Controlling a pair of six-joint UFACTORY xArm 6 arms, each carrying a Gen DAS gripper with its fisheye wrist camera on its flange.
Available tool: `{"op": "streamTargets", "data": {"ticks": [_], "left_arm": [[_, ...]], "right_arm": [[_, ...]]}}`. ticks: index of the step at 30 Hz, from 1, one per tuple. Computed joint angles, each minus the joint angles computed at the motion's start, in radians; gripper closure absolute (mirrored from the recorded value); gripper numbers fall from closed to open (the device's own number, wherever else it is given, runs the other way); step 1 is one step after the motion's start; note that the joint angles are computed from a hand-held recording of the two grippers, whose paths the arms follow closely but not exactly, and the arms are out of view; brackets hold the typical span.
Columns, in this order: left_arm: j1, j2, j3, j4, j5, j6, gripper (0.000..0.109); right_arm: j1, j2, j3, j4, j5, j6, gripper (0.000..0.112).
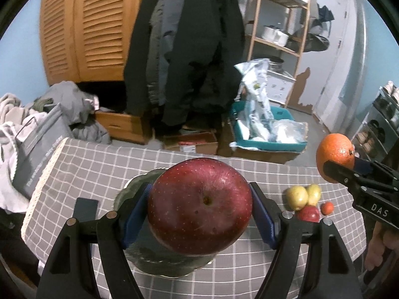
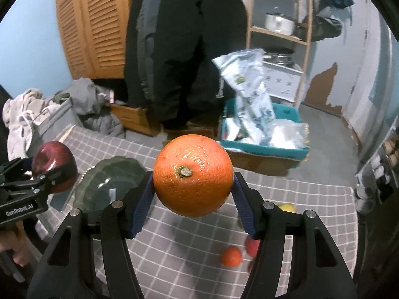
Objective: Organize fruits
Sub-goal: 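Carry the red apple with the left tool while the right tool carries the orange over the bowl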
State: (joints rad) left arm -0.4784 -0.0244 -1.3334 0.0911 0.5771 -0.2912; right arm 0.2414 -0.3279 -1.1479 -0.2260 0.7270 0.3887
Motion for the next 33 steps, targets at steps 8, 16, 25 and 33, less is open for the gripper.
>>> {"op": "streamTargets", "data": {"ticks": [8,16,25,33], "left_arm": [[0.061,-0.001,0.025,-0.001,0.016,-0.005,0.031],[0.105,0.041,0.022,-0.024,0.052,0.008,0.031],[0.137,0.129,-0.017,-0.011,0.108,0.003,0.031],[0.161,0.218,-0.067,-0.065,0.163,0.018,0.031]], "right_arm": [[0.059,0.132,-0.095,0.059,-0.002,-0.032,0.050],[0.091,0.276,-0.188,0.141,0.012,-0.073,0.050],[0.115,0.448,-0.307,0.184,0.067,-0.110,0.050],[0.115,0.553,-0.382,0.223,0.125,-0.129,0.050]]}}
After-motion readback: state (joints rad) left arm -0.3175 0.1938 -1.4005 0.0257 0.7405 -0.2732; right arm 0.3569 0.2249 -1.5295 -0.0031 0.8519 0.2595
